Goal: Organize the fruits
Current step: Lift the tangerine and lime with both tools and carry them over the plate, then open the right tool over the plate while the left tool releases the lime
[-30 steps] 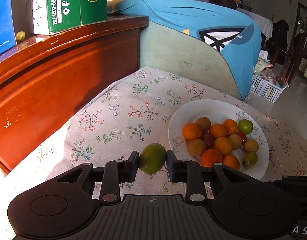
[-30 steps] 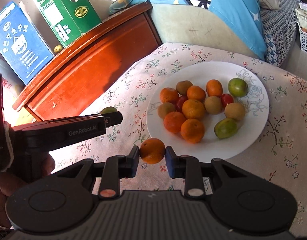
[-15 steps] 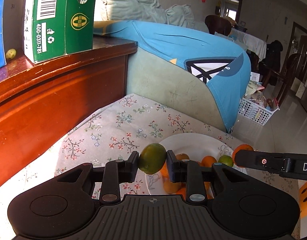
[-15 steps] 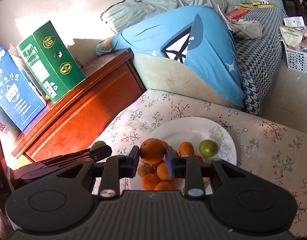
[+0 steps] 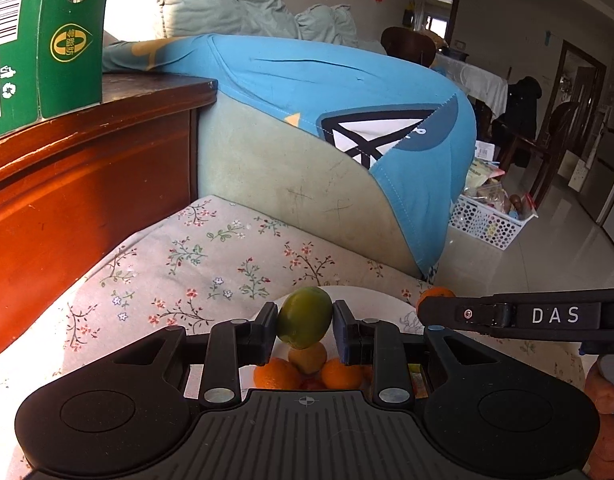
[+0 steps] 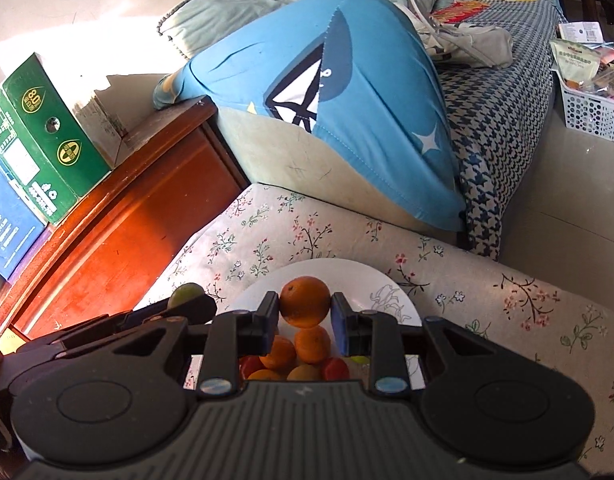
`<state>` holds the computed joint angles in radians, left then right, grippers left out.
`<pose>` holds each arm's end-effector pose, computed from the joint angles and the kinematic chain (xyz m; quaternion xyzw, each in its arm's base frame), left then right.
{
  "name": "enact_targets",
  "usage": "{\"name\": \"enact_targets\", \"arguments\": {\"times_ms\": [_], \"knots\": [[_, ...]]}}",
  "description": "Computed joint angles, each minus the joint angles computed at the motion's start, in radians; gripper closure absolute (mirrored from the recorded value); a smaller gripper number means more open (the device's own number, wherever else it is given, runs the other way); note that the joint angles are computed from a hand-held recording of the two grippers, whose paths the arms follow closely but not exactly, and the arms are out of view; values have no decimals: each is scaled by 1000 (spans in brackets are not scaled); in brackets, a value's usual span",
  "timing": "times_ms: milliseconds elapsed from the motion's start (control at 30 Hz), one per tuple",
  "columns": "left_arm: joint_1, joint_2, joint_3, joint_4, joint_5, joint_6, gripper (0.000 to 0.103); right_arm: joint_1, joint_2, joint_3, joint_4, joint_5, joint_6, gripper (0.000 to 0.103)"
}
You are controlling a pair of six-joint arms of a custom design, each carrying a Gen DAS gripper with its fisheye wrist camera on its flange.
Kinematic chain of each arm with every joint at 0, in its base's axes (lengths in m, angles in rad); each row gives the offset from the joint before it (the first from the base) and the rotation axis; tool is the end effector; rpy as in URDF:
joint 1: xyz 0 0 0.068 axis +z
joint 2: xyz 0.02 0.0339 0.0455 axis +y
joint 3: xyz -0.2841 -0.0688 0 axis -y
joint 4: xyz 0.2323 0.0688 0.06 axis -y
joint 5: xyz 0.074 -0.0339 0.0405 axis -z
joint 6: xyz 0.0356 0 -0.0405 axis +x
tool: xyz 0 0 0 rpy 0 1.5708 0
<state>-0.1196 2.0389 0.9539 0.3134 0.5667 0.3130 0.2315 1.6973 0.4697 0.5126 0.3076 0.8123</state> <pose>0.3793 -0.0648 0.1171 0.2961 0.8405 -0.2203 0.3967 0.2672 0.0519 0.1260 0.3184 0.8433 0.0836 0.4250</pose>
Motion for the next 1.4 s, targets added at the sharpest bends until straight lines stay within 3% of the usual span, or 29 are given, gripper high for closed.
{"name": "enact_targets", "arguments": {"times_ms": [567,900,933,1033,1167,1267,1400], "knots": [[-68,104,51,9,-4,3,76,-91,136,26,93,-79,9,75],[-69,66,21,17,-22,-7,73,-104,130,21,100,-95,42,68],[-68,58,19,12,-26,-9,70,-103,123,22,93,-94,44,67],[-57,19,-10,14,-43,-38,46,-93,93,28,61,-75,40,62],[-44,-33,-28,-30,-64,-44,43,-58,36,48,-40,-12,28,53],[-37,-77,-61,-52,-102,-60,24,-28,-5,56,-109,28,31,43],[-21,-127,-113,-66,-120,-52,23,15,-53,67,-194,82,40,37]]}}
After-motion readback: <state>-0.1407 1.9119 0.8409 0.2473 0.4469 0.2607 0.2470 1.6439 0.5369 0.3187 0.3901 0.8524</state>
